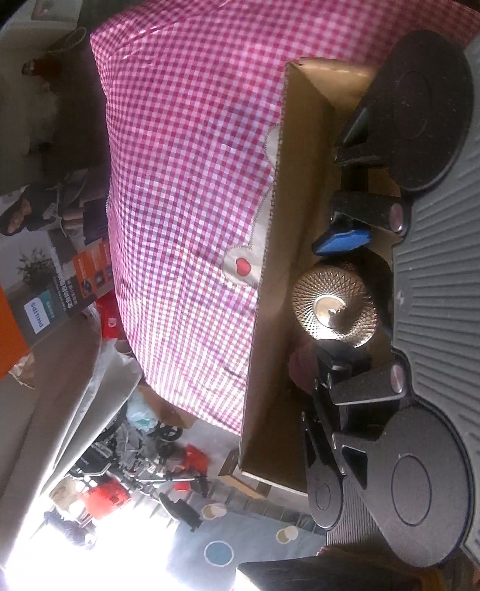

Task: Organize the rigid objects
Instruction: 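Lower the jar into the box and open the right gripper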

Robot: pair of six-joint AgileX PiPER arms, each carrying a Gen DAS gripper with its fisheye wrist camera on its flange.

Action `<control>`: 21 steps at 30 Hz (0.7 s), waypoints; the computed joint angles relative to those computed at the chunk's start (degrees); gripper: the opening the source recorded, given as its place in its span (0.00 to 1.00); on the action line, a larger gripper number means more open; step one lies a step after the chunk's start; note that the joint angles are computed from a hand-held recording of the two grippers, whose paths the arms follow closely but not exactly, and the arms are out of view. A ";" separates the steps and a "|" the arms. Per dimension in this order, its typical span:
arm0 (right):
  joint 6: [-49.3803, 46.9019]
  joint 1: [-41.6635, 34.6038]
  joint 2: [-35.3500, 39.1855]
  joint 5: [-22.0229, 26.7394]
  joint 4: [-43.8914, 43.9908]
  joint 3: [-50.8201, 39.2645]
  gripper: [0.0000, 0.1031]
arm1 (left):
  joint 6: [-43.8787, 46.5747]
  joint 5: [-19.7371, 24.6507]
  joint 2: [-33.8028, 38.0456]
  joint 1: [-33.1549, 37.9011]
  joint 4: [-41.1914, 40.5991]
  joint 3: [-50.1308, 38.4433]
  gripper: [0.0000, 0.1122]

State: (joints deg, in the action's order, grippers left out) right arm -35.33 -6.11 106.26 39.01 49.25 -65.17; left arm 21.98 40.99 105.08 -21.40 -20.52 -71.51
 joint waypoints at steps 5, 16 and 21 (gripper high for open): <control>-0.19 0.15 0.18 -1.12 -0.35 -0.11 0.52 | 0.40 0.07 -0.49 0.28 -1.43 0.01 0.55; -12.18 -2.36 -18.86 -4.64 13.71 14.30 0.52 | 3.33 -2.19 -15.41 0.38 -2.87 8.94 0.76; -20.57 -8.67 -40.01 -1.38 23.85 28.85 0.52 | 13.69 -2.94 -30.19 5.78 -12.43 18.75 0.85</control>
